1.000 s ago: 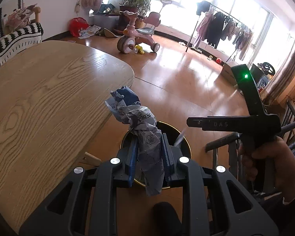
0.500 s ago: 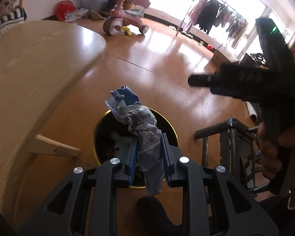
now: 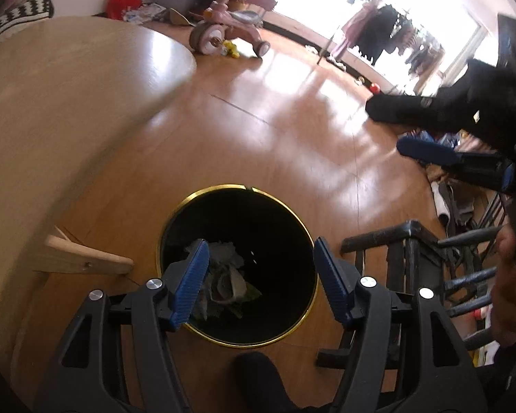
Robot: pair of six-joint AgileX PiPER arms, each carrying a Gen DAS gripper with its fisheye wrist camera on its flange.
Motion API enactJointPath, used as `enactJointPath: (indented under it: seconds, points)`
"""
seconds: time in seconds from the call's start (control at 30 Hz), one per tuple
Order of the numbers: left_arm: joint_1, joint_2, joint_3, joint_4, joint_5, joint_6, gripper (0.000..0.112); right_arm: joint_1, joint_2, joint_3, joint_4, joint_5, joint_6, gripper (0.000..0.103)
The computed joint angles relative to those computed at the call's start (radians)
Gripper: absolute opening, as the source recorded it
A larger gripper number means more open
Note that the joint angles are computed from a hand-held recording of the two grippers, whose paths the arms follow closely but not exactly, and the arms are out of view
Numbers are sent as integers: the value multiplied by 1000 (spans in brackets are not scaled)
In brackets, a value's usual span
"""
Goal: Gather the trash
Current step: 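Move both open tools back over the trash pile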
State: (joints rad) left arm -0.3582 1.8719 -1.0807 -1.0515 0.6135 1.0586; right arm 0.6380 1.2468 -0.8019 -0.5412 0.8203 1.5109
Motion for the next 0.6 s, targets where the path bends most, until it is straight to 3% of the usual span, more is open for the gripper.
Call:
enactJointPath:
  seconds: [0.13, 0.33, 0.47, 0.53, 0.6]
  points:
    - [89, -97, 32, 9, 10, 4, 77, 45, 70, -86, -36, 15, 20, 70]
    - [369, -236, 11, 73, 122, -2, 86, 129, 297, -359, -35, 14, -26, 70]
    - [609, -254, -38, 111, 167, 33, 88, 189, 550, -706, 38, 39, -171, 70]
    - [720, -228, -79, 131, 186, 47, 88, 210, 682, -906, 96, 76, -262, 70]
    - [840, -177, -148, 158, 208, 52, 88, 235, 824, -1106, 142, 61, -359, 70]
